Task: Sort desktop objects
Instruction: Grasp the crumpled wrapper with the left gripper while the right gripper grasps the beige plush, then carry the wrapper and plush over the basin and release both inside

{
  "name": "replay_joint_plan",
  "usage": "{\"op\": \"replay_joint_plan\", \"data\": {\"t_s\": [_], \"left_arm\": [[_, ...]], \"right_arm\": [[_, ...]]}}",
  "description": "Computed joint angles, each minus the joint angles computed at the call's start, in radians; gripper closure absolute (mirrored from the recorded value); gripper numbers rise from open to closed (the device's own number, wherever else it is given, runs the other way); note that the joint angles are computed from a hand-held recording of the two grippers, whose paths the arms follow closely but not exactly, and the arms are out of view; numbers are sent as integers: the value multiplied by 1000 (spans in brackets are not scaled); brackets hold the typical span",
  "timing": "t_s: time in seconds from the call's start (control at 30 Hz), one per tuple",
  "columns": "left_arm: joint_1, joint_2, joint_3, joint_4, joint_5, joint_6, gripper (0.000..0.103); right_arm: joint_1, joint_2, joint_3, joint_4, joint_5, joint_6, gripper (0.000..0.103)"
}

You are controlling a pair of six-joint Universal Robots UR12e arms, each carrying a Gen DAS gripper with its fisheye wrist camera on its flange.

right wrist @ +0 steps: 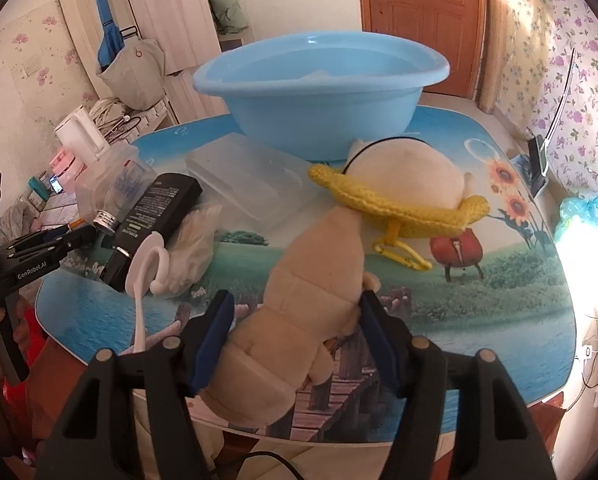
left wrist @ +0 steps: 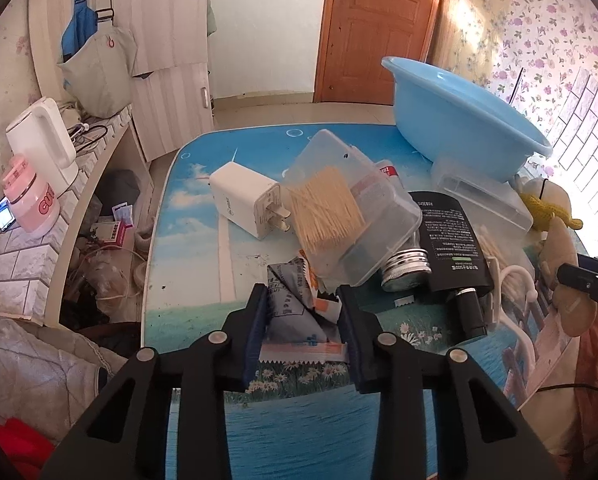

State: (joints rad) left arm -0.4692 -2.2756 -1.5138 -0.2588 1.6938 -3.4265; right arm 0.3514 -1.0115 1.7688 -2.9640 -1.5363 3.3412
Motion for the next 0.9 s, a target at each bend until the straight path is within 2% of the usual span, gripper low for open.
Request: {"op": "replay_joint_plan", "data": {"t_s": [0.03,0.3,0.47,0.9], "left_arm": [[0,4,-4,4,2,-2,70],[-5,39,-30,38,16,11,71],[-14,50,-29,73,1,29,71],[-39,18,54,83,-51,78,71]], "right_arm": [[0,-1,1,-11,2,-3,57],[1,-14,20,-112,5,-19,59],[-9,-25,42,-234,65,-26,59],[-13,-33,35,-324,80,-39,59]]}}
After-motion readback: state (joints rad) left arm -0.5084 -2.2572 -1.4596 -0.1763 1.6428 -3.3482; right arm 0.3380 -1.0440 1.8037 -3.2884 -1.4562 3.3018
